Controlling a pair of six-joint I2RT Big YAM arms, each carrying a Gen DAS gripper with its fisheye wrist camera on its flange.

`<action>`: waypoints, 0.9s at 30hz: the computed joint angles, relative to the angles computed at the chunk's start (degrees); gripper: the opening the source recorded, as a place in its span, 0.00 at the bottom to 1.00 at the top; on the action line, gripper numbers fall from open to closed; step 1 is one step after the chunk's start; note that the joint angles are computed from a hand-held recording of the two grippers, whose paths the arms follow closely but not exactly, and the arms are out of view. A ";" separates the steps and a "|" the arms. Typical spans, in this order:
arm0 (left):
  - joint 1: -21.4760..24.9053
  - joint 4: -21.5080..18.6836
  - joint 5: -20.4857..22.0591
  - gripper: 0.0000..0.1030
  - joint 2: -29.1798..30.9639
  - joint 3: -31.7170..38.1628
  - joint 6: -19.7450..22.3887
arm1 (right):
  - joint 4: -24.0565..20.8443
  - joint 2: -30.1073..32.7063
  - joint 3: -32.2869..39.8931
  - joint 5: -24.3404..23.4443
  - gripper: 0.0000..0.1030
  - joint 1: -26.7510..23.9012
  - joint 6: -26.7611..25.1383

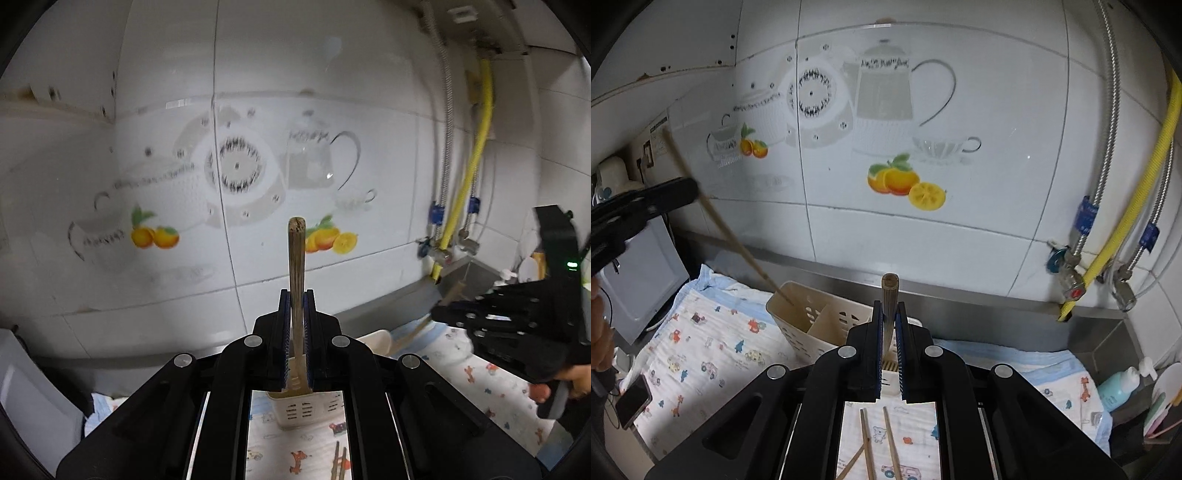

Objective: Organize utensils
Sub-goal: 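Lift the left tool's chopstick over the beige holder while the right tool carries its chopstick there, then open the left gripper to drop its chopstick into the holder while the right gripper opens too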

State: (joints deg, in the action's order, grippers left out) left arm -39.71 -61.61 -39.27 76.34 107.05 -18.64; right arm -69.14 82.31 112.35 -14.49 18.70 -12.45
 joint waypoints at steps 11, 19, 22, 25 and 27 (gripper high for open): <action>6.06 0.35 9.96 0.06 0.54 -5.54 -5.48 | 1.09 0.63 -2.58 -0.83 0.06 -0.06 0.21; 6.03 0.22 9.72 0.08 0.81 -5.73 -5.96 | 2.06 0.54 -3.31 -0.23 0.07 0.13 0.57; 5.72 0.14 9.66 0.08 0.36 -5.60 -6.31 | 2.21 0.05 -3.34 -0.38 0.13 -0.20 0.80; 4.71 -0.09 8.18 0.08 -0.58 -5.59 -6.56 | 2.53 -1.17 -3.72 -0.14 0.18 -0.60 0.89; 3.49 -0.23 6.80 0.08 -1.71 -5.84 -6.78 | 2.79 -2.56 -4.42 -0.69 0.19 -1.20 0.95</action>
State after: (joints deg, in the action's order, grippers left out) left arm -36.22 -61.84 -32.47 74.63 101.21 -25.42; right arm -66.35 79.75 107.93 -15.18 17.50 -11.50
